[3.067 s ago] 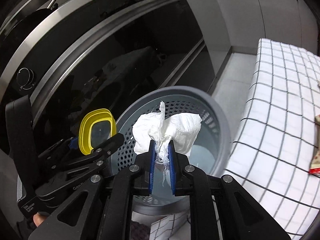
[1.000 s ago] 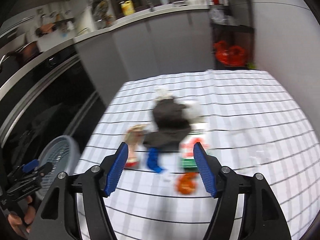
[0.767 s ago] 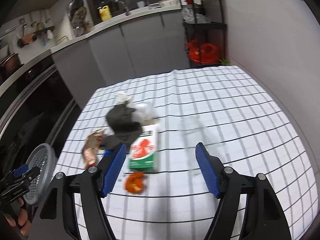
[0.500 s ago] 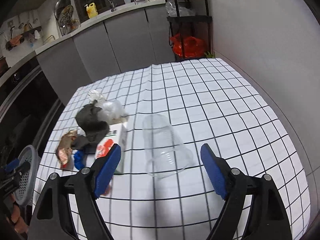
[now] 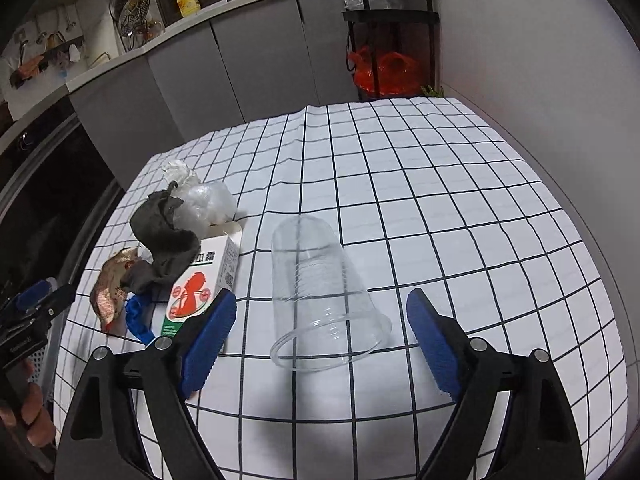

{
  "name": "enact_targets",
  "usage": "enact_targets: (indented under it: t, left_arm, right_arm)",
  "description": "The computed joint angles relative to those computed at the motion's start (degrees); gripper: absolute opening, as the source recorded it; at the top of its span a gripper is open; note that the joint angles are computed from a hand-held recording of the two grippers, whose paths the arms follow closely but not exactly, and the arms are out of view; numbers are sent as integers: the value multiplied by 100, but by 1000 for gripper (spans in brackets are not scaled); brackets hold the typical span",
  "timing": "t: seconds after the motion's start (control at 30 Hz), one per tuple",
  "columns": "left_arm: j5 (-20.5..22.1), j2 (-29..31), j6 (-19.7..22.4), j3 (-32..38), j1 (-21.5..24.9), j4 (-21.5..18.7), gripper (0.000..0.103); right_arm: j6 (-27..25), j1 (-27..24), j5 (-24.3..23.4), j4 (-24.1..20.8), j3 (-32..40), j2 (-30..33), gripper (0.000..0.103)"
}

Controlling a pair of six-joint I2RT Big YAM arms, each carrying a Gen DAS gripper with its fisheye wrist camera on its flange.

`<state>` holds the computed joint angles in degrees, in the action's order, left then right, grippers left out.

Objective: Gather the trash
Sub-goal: 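Grasp the clear cup with the right tool while the left tool grasps the snack wrapper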

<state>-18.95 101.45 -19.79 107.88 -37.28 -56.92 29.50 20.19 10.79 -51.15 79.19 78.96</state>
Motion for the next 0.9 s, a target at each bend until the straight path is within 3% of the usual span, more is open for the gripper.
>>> enact_targets:
  t: [0.3, 0.6, 0.63, 0.7, 0.9]
  left_arm:
    - [181, 156, -82, 124, 87, -111, 92]
    - [213, 171, -112, 74, 138, -152, 92]
    - [214, 168, -108, 59, 144, -146, 92]
    - [218, 160, -102, 39, 150, -146, 92]
    - [283, 103, -75, -95, 182, -128, 92]
  right_arm:
    - [-78, -50, -110, -220, 311, 439, 83]
    - [-261, 46, 187, -333, 417, 598, 82]
    - [-255, 56, 218, -322, 413, 590, 81]
    - [-244, 67, 222, -349, 421, 589, 66]
    - [-314, 131, 240, -361, 440, 583, 62]
